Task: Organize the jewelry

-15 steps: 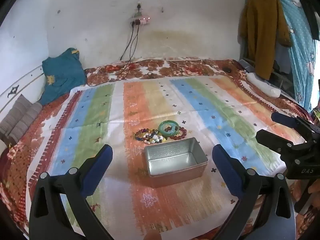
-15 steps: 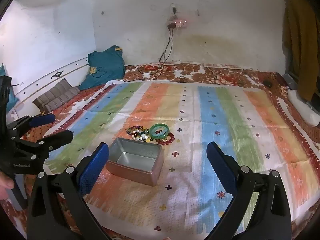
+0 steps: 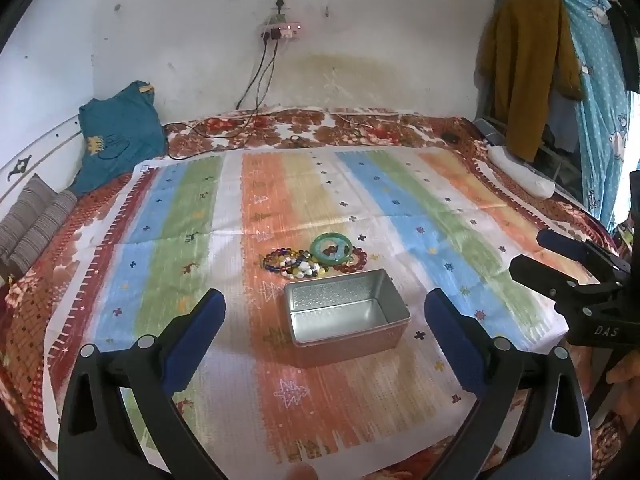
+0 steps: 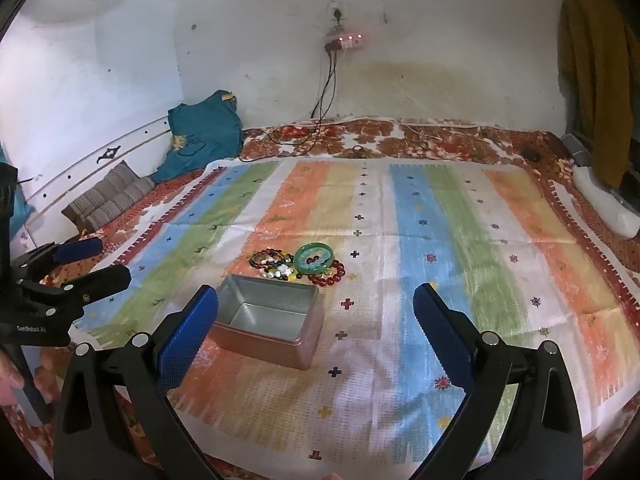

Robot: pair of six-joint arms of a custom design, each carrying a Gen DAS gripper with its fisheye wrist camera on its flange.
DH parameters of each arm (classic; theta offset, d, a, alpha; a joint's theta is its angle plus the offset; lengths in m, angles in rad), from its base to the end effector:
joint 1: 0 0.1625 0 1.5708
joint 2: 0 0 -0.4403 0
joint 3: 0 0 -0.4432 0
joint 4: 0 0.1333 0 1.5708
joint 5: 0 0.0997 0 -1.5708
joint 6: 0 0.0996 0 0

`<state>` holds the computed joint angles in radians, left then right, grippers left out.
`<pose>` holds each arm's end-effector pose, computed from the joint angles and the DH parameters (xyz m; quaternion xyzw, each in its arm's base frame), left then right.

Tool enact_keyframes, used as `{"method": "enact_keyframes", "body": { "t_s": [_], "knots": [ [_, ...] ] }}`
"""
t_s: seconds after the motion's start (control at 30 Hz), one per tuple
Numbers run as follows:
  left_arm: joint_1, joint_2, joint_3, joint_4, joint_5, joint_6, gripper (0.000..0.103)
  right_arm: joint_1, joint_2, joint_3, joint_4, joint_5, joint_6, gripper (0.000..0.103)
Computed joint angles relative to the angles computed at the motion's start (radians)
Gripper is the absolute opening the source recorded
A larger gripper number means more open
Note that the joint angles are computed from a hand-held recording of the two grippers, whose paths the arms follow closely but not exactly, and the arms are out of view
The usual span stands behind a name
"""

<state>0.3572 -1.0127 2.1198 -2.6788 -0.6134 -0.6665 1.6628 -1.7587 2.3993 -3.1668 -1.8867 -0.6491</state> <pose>-0.4225 -0.3869 0.0823 0.2396 0.8546 -0.3722 0.2713 0.1394 -0.3968 0.3569 0.2502 -0.8437 0.3981 0.2591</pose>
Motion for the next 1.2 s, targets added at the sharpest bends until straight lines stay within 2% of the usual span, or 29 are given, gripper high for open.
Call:
{"method": "enact_keyframes", "body": {
  "t_s": [0.2, 0.47, 1.2],
  "knots": [
    [0.001, -0.002, 0.000, 0.005, -0.002, -0.010, 0.098, 0.017, 0.014, 0.001, -0.016, -0.027, -0.017, 0.099],
    [-0.008, 0.010, -0.010, 0.066, 0.019, -0.064, 0.098, 0.022, 0.015, 0.005, -0.017, -0.032, -0.005, 0.099],
    [0.000, -0.022, -0.007, 0.114, 0.023, -0.086, 0.098, 0.020, 0.015, -0.020, 0.017, -0.047, 0.031, 0.099]
  ]
}}
